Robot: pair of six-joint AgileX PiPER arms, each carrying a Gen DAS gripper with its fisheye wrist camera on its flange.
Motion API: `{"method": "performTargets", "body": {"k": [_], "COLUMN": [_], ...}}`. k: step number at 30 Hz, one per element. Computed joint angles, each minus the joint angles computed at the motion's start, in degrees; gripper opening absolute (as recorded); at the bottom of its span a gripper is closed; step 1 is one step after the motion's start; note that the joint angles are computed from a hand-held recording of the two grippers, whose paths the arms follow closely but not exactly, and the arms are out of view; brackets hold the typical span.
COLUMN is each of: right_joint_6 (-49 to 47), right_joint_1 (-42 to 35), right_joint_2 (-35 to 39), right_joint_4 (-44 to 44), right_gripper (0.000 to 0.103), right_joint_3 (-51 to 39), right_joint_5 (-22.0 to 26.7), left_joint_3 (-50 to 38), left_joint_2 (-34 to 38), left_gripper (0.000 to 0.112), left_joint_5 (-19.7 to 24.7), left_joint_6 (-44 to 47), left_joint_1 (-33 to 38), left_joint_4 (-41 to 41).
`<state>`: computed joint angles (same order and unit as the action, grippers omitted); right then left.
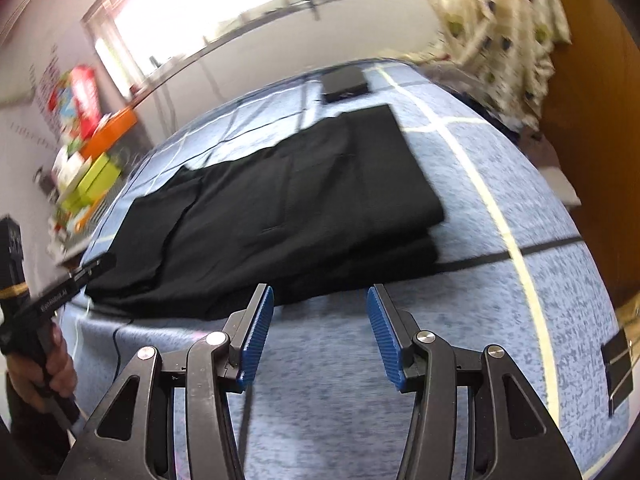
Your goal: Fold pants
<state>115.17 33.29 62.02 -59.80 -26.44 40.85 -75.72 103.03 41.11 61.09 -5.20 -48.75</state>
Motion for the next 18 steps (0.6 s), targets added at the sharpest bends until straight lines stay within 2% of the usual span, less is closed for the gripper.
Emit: {"method": "performTargets", "body": {"k": [5, 11, 15, 18], "right_joint_6": [-0.22, -0.88, 2.97, 1.77], "right_joint_1": [-5.41, -10.72, -8.68, -9.11], "right_joint_2": [-2.75, -2.48, -2.97, -2.39], "right_joint_4": [0.78, 1.25, 2.31, 3.02], "right_gripper": [0.051, 0.053, 0.054, 0.054], "right_joint_3": [1.82, 1.45, 1.52, 0.96], "right_joint_5": [-4.82, -9.62, -8.56, -8.77], "left_joint_3": [0.82, 0.59, 1.43, 1.73], "left_joint_2": [1.08, 1.45, 0.81, 0.62], "left_gripper": [0.019, 0.019, 0.022, 0.024], "left_joint_5": [0.24, 0.98, -0.06, -0.54], "left_joint_6": [0.35, -0.54, -0.56, -0.81], "left_joint_1": [-1.3, -1.54, -2.21, -2.68], "left_joint_4": [0.94, 2.04, 2.83, 3.43]}}
